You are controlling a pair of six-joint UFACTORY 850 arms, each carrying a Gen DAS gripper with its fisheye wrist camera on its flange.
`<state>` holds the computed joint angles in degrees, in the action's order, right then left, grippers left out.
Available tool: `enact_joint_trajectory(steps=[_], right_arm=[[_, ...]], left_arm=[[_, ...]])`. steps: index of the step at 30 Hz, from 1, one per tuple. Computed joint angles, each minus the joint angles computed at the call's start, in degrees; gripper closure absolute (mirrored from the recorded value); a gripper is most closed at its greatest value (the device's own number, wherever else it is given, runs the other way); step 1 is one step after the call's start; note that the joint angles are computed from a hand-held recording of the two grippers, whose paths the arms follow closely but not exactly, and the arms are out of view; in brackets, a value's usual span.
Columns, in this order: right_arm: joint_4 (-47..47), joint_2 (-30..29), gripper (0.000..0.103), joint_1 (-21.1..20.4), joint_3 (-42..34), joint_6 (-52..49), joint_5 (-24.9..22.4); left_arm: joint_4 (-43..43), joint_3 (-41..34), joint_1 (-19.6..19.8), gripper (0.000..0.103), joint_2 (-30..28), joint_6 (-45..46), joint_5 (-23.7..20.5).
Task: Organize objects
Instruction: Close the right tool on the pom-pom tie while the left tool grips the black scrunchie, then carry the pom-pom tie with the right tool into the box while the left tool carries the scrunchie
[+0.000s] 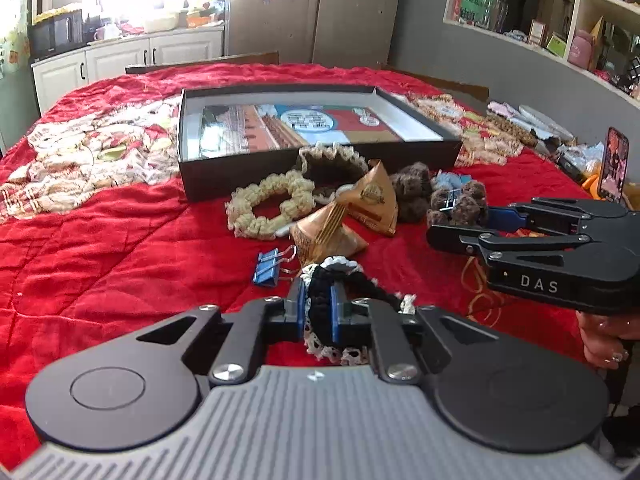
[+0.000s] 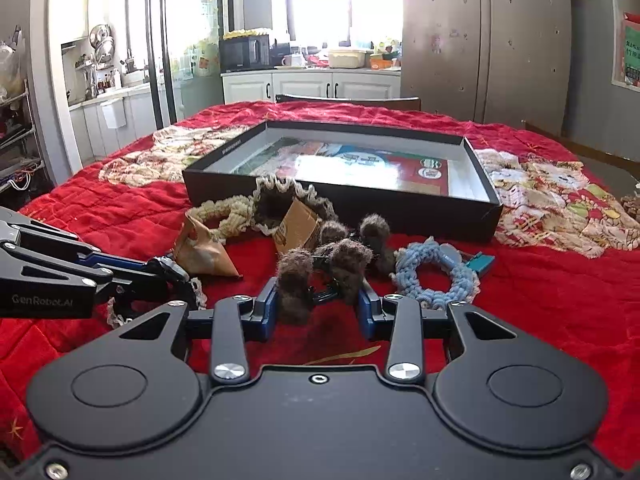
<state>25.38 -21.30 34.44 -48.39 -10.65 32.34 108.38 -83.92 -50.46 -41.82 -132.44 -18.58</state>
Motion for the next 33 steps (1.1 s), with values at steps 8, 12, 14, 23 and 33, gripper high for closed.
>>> enact_joint_trajectory(steps=[8,12,14,23,33], right_arm=[[-0.2,1.7,0.066,-0.6,0.0,-0.9,1.1],[0.9,1.5,0.066,-1.4,-1.6,-2.6,1.4],[0.5,1.2,0.066,-2.1,-2.7,-2.5,1.1],[-1.0,-2.8,0.066,-5.4,-10.7,-3.4,0.1],[1.1,-12.9,0.066,-8.1,-25.4,-7.3,-5.0]], left_arm=[[5.4,-0.1,0.0,0.089,1.5,-3.8,-2.8],[6.6,-2.5,0.8,0.089,0.8,-4.7,-3.5],[5.5,-4.2,1.2,0.089,-0.1,-3.1,-4.6],[-2.1,-14.9,4.0,0.089,-6.2,4.5,-4.5],[-17.7,-31.9,7.1,0.089,-16.6,18.1,-3.3]])
